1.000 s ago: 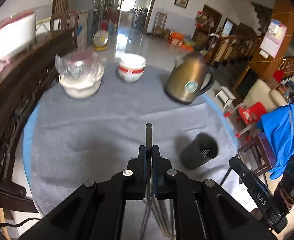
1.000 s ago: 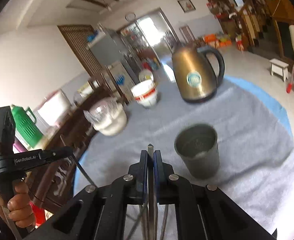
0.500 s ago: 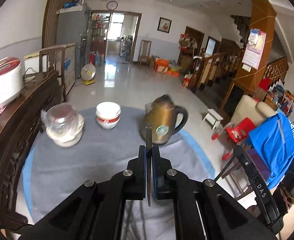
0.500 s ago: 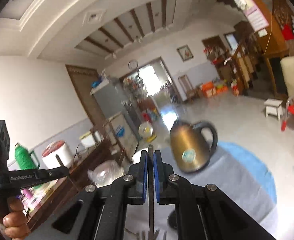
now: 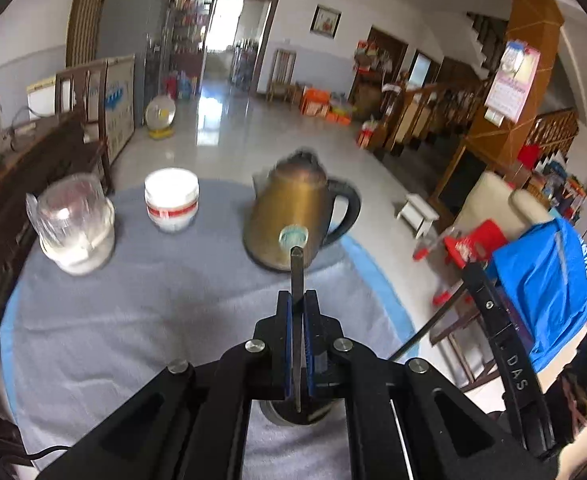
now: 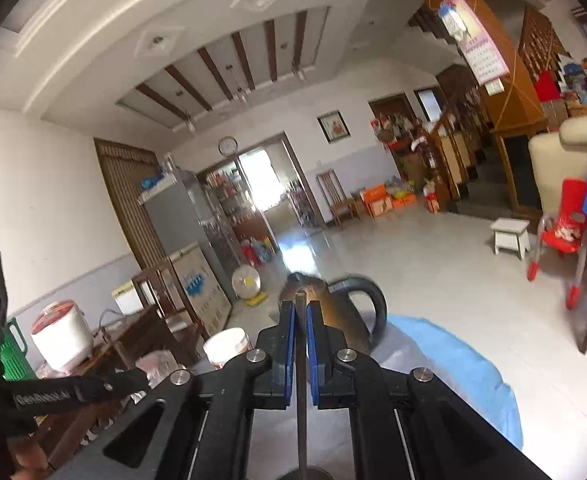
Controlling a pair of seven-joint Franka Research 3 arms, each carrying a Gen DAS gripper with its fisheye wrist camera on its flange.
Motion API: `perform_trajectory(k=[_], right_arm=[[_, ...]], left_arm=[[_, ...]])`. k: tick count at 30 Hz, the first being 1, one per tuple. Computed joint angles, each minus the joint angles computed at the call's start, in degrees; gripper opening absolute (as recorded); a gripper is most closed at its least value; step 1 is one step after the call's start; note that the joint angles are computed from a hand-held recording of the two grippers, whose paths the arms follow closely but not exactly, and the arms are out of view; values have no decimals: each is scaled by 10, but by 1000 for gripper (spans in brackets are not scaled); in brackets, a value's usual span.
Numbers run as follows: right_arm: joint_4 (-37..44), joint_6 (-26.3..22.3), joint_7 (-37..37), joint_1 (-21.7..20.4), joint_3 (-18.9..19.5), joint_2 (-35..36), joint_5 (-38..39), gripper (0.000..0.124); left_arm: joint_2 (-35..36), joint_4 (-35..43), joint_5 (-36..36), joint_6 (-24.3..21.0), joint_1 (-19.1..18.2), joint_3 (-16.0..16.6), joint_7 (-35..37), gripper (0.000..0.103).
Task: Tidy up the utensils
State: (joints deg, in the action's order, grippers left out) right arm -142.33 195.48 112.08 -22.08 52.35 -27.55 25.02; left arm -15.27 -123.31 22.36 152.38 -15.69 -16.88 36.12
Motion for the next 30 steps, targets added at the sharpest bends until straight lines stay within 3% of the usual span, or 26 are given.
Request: perform_trajectory(k=[4, 9, 11, 13, 15, 18, 20, 21, 22, 24, 25, 30], right_arm=[[-8, -4, -6, 24, -19, 26, -7, 7], [-24, 1, -24, 97, -82, 58, -1, 9], [-31, -6, -33, 155, -133, 67, 3, 9], [-39, -17, -36, 210, -185, 71, 7, 9], [-54, -11, -34, 277, -247, 73, 7, 10], [-83, 3, -32, 344, -308, 59, 12, 20], [-111, 16, -26, 393, -352, 42, 12, 38], [-119, 18, -27, 400, -354, 32, 16, 46], [-130, 26, -27, 406, -356, 22, 18, 62], [-158, 42, -38, 386, -318, -5, 40, 62], [-167, 39, -49, 394, -317, -17, 49, 62], [-230, 51, -24, 527, -420, -46, -12, 61]], left_arm=[[19, -7, -15, 0, -8, 5, 16, 6], [25, -13, -48, -12, -21, 15, 63, 6], [23, -19, -60, -16, -23, 17, 78, 8], [13, -30, -74, -16, -26, 21, 94, 18], [-6, -50, -74, -9, -23, 20, 94, 41], [-49, -88, -53, 2, -8, 16, 76, 48], [-79, -116, -47, 3, -2, 18, 70, 50], [-99, -135, -43, 0, 4, 18, 63, 51], [-118, -154, -38, -5, 9, 17, 55, 52], [-148, -185, -34, -19, 19, 17, 40, 52], [-163, -202, -33, -26, 22, 18, 35, 52], [-211, -283, -58, -71, 9, 32, 19, 52]])
